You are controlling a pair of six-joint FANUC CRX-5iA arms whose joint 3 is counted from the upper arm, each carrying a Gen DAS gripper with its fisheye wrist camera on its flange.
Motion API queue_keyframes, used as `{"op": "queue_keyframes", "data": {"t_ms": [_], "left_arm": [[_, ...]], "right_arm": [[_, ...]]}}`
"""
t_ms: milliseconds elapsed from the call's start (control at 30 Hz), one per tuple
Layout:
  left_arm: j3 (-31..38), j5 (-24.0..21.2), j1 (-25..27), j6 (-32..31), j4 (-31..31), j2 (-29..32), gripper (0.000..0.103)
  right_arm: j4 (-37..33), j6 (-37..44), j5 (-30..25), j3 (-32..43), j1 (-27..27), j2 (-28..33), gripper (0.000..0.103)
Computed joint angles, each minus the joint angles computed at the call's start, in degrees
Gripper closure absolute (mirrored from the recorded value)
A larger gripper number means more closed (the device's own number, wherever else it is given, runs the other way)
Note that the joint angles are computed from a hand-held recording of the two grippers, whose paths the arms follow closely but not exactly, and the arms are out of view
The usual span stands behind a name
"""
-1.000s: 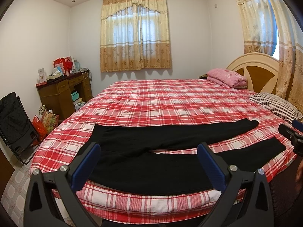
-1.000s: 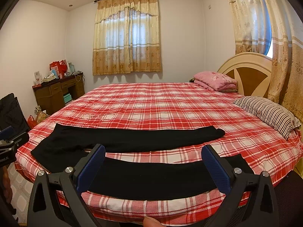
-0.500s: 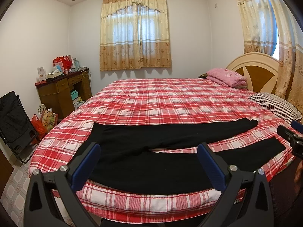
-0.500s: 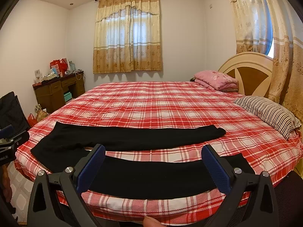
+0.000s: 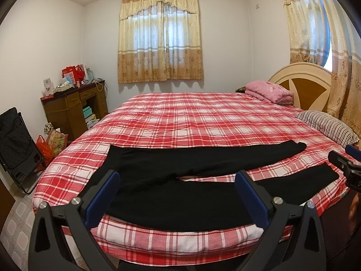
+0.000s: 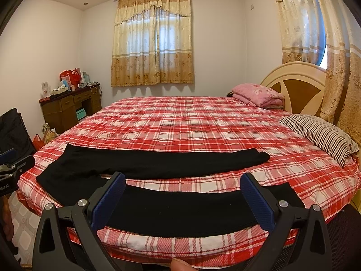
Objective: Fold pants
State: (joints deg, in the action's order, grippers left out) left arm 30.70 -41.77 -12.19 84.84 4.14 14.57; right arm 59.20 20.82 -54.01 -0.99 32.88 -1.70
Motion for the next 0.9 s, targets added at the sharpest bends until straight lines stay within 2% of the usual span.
{"op": "queue_keyframes", "data": {"t_ms": [700, 800, 900], "left_arm": [[2.42, -3.65, 1.05, -0.56, 2.64, 2.45, 0.000], [3.77, -3.14, 1.11, 1.80, -1.32, 3.87, 0.000], [10.98, -6.72, 1.60, 4.95, -8.34, 8.94, 0.000]], "right_arm": [[-2.45, 1.67, 0.80, 0.48, -0.66, 1.04, 0.001], [-3.81, 2.79, 1.21, 0.79, -1.02, 1.95, 0.001], [-6.45, 4.81, 1.35, 1.59, -1.47, 3.53, 0.001]]}}
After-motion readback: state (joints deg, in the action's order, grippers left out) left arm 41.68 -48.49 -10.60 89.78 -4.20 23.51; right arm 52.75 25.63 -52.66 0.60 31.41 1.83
